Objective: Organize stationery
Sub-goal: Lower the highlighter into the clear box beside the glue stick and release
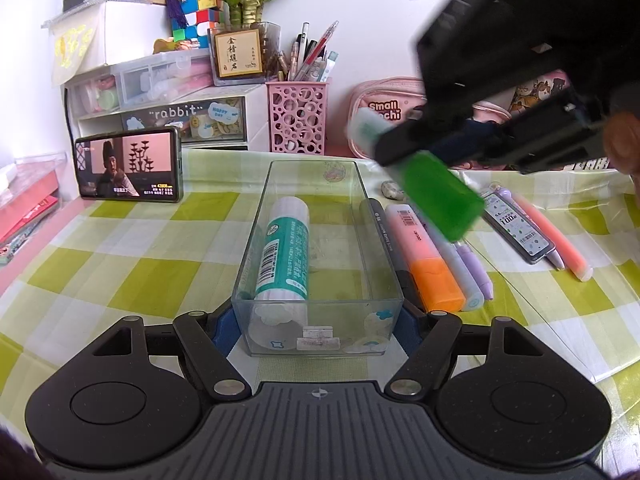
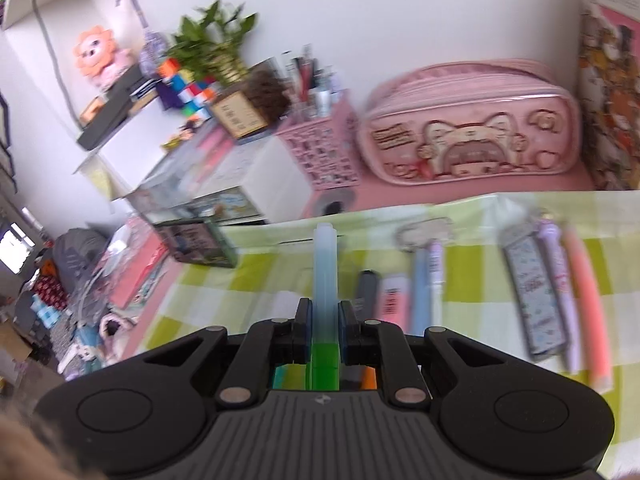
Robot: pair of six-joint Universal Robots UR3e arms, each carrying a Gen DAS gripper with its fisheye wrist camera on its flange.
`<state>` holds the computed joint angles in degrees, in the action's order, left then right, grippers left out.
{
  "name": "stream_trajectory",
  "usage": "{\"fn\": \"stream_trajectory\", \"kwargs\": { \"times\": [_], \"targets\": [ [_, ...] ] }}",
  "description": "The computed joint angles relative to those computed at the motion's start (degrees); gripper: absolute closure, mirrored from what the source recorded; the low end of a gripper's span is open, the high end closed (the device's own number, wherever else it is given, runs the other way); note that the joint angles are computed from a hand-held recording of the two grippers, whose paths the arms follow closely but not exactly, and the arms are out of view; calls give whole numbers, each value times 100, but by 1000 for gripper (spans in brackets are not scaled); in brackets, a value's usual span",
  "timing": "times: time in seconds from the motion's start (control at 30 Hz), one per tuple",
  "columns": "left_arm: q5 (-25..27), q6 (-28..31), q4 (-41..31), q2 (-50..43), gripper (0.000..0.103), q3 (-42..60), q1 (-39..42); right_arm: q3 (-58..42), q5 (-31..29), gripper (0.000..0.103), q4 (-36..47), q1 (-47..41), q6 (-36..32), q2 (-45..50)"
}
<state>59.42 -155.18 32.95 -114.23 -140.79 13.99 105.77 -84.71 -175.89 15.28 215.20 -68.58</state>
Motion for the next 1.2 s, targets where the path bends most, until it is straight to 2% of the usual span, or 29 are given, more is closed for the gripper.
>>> {"fn": "stream_trajectory", "kwargs": {
  "times": [0.23,0.3,0.53,0.87,1.2],
  "targets": [
    [-25,10,-52,4,30,36,15,-1396,-172,90,1182,315,-54,741],
    [-44,10,-64,4,30,43,26,-1709,-404,90,1588,417,-19,856],
    [-76,20,-71,-7,30,50,48,-2147,-674,90,2206,552,21,1008],
    [-70,35,-61,-33,30,72,39,-2378,-405,89,2646,536,-245,1101],
    [-73,42,-60,-51,30,90,37,-1651,151,89,1881,277,-306,828]
  ]
}}
